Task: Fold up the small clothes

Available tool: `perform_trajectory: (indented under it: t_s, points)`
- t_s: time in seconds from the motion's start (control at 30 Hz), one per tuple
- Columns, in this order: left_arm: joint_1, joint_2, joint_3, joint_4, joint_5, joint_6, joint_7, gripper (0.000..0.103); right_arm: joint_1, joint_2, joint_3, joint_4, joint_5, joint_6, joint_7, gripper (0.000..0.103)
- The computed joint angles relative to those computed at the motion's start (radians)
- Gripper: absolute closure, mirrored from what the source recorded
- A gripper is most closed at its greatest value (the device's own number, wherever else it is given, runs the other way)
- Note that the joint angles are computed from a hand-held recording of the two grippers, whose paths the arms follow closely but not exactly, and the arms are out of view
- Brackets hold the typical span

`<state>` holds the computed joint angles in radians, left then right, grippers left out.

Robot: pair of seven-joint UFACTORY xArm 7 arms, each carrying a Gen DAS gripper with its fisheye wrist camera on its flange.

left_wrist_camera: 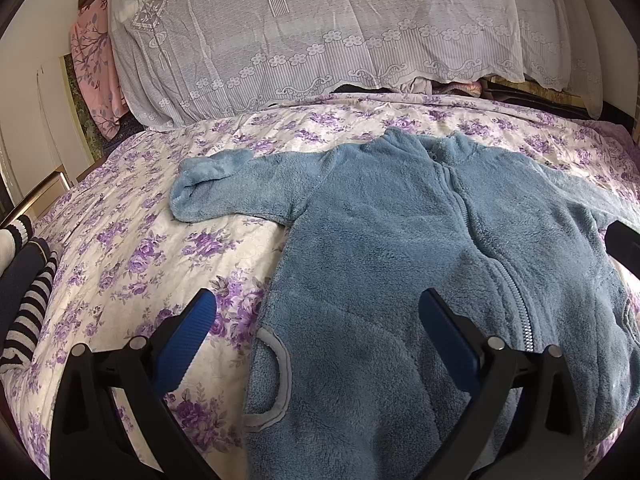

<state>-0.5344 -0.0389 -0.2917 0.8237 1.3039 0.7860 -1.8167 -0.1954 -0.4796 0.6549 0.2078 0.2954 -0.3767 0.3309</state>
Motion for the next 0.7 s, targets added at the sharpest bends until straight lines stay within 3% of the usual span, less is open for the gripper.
perform_trajectory:
  t_s: [0.7]
  points:
    - [-0.001,0.005,0.000,0.005,-0.002,0.002,0.004,0.004,0.003,-0.002,-0.001,0.000,0.001,0.002,0.002,0.003]
